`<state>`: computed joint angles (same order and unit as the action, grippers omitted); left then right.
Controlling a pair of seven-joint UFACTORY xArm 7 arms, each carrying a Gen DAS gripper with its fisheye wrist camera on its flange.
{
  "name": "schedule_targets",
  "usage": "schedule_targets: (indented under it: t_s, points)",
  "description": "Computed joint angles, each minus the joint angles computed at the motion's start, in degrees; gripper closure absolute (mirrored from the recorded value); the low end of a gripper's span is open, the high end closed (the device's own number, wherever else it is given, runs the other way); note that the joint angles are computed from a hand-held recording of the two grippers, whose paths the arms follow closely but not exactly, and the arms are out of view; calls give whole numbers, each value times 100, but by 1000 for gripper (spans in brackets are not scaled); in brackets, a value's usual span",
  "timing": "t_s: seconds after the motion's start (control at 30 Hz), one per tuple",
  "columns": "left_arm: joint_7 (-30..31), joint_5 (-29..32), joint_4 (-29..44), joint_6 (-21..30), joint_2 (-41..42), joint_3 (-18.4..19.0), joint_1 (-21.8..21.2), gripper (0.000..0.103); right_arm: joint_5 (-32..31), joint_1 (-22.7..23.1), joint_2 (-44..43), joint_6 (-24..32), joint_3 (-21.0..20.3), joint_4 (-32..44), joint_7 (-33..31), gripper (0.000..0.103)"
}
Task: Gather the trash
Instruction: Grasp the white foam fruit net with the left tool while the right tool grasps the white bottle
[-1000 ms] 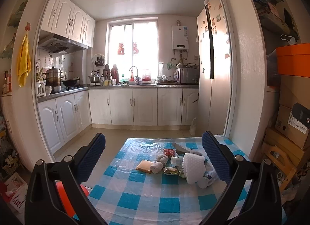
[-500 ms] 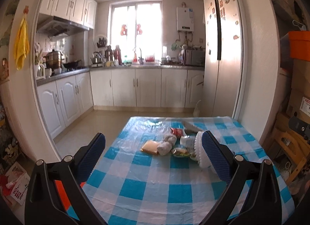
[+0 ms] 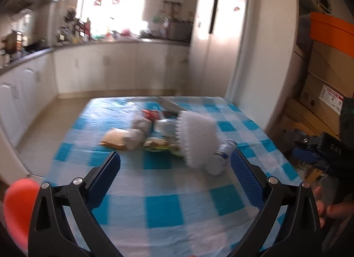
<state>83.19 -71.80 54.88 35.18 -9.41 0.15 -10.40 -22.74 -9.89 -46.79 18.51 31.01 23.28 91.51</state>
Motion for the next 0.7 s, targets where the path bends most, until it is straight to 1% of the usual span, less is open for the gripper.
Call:
schedule_targets:
  t_s: [0.03, 0.17, 0.2, 0.27, 0.3, 0.33, 0.37, 0.4, 0.43, 0.47, 0.5, 0.53, 0.57, 0.6, 0.67, 0.7]
  points:
    - [-87, 74, 97, -70, 148, -86, -54, 3, 36, 14, 40, -120, -101, -93, 3, 4]
    - [-591, 481, 532, -323, 731, -370, -186, 3, 123, 7, 216, -405, -283, -220, -99, 4]
    - [-811, 646, 658, -483, 911, -465, -227, 3, 152, 0, 286, -575, -339, -258, -138, 4]
    - [-1026, 808, 869, -502, 1153, -575, -236, 4, 240, -41, 444, -902, -428, -294, -236, 4]
    - [-1121, 884, 939, -544, 1238, -630, -234, 6, 285, -82, 544, -1144, -469, -331, -302, 4]
    - [-1263, 1035, 1024, -631, 1347, -693, -253, 13, 344, -124, 732, -1438, -541, -345, -411, 4]
    - [-1377, 1162, 1079, -708, 1425, -749, -261, 20, 416, -128, 866, -1610, -588, -340, -503, 6]
    - [-1569, 1345, 1131, -806, 1499, -791, -272, 34, 483, -125, 1014, -1798, -645, -333, -602, 6]
    - [-1818, 1540, 1218, -807, 1602, -819, -268, 37, 556, -121, 1202, -2058, -706, -327, -691, 6]
    - [-1958, 1620, 1307, -708, 1676, -849, -225, 38, 620, -126, 1395, -2233, -736, -283, -779, 7]
    - [-2027, 1644, 1366, -625, 1729, -886, -180, 41, 668, -139, 1536, -2301, -742, -232, -875, 7]
    - [-2055, 1663, 1387, -639, 1762, -928, -155, 46, 718, -132, 1648, -2340, -758, -188, -971, 8]
    - [-2021, 1671, 1374, -650, 1741, -958, -118, 49, 770, -87, 1804, -2399, -826, -138, -1082, 10]
    - [-1930, 1640, 1352, -691, 1728, -997, -100, 51, 841, 1, 1952, -2468, -935, -101, -1180, 18]
    - [-1800, 1580, 1304, -749, 1689, -1038, -76, 54, 957, 172, 2214, -2528, -1129, -10, -1387, 40]
    - [-1798, 1560, 1299, -717, 1671, -1037, -59, 57, 1010, 272, 2350, -2505, -1236, 50, -1499, 40]
